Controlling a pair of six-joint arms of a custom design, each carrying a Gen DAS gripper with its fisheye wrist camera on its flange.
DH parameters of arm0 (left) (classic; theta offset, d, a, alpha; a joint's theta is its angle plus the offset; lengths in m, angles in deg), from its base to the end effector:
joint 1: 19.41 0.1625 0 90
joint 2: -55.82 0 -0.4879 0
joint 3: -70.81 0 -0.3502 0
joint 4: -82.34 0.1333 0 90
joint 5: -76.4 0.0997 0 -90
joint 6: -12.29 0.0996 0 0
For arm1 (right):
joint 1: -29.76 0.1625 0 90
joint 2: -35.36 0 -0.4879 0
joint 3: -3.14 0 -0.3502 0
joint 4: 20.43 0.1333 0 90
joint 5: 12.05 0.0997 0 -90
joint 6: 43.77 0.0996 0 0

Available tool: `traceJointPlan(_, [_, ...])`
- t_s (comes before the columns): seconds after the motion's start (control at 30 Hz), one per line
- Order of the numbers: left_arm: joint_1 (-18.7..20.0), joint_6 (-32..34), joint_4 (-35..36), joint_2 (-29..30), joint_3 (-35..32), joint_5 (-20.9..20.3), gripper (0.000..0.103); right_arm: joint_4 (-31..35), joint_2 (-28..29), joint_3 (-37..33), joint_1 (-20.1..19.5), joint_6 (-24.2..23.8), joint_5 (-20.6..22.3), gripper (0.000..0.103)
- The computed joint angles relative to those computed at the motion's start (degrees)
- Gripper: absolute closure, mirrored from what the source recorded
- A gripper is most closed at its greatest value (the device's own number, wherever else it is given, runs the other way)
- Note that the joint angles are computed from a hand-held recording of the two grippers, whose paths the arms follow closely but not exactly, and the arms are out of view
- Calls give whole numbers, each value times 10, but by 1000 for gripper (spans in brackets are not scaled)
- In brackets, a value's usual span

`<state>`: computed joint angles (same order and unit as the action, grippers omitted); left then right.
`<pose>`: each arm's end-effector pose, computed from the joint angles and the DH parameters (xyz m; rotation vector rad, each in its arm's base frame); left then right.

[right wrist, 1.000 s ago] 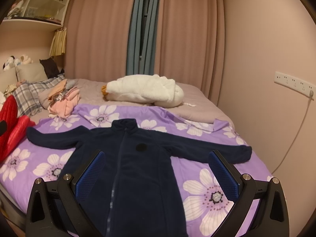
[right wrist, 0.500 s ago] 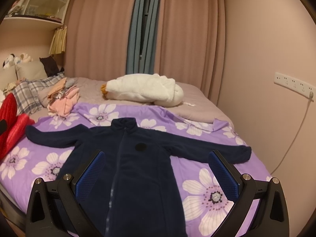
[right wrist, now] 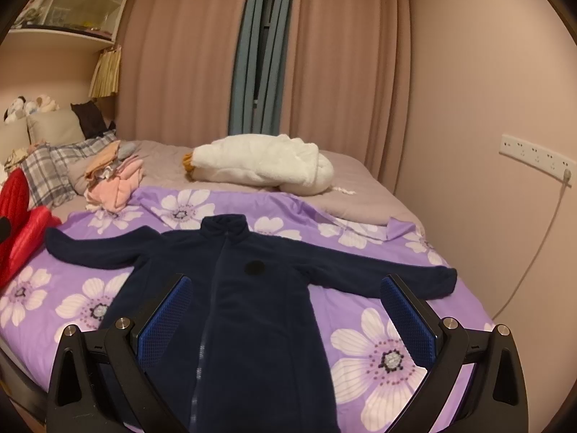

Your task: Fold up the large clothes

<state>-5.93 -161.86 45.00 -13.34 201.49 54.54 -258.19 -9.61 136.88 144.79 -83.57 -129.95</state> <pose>-0.2060 -0.2815 0.2349 -0.0737 1.6518 -1.6523 0.2814 -0.3978 0.1973 0.9505 -2.0937 1.2046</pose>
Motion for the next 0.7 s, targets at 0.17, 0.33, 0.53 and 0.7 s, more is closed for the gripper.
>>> traceJointPlan(0.17, [1,1,1,0,-1,1,0,2,0,-2,1,-2,-1,0])
traceJointPlan(0.33, [4,0,5,0,-4,3,0,1,0,-2,1,-2,-1,0])
traceJointPlan(0.53, [5,-5,1,-8,2,12,0,1,0,-4,0,3,0,0])
traceJointPlan(0.7, [27,-14,-13,-49,19,70,0,51,-20,-18,-21,44,25,0])
